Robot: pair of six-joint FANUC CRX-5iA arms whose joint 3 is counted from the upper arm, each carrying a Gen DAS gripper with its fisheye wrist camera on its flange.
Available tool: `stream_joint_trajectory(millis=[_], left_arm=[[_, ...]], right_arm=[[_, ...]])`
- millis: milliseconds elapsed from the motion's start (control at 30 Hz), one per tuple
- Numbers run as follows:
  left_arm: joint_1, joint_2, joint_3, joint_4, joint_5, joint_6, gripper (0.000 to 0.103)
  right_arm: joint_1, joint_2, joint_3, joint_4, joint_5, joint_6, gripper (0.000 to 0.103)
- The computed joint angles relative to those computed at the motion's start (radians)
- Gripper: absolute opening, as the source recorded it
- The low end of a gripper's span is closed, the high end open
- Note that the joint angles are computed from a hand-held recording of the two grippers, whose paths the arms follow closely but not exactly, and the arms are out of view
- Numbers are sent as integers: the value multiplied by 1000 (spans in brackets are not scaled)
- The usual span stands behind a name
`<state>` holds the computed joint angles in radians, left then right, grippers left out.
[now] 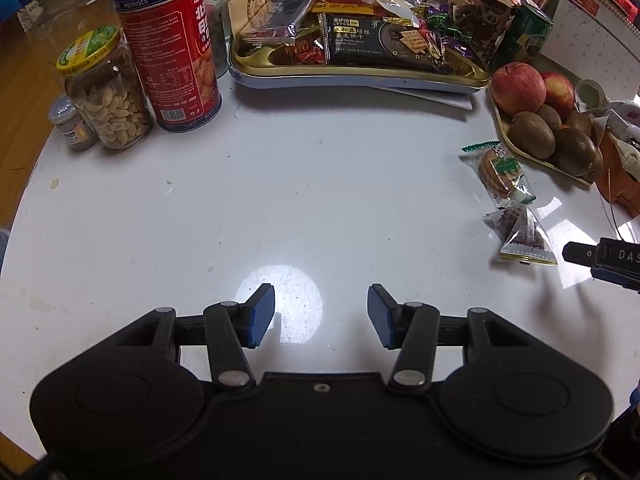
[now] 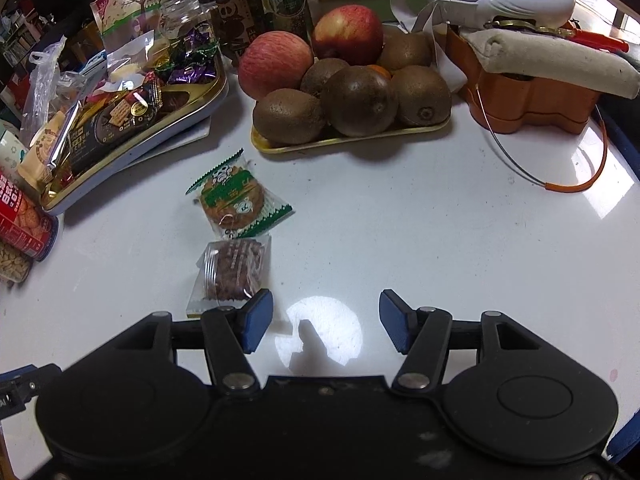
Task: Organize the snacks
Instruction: 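Reach right tool to the brown cookie packet while left tool moves back, then grasp the clear brown cookie packet with the right tool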
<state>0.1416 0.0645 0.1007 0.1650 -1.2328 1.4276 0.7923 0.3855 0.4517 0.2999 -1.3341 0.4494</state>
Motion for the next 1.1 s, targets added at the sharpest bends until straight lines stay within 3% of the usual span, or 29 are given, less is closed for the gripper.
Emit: stream_joint_trajectory(millis=[333,567,1100], left_arm=[[12,22,21,11,-18,20,57],[16,24,23,21,-23,20,57],[25,29,26,36,-32,14,57]], right_arm=[[-25,170,264,-52,-128,175,69],[-25,228,405,-113,-161,208,71],[-22,325,510,-153,-219,248,71]])
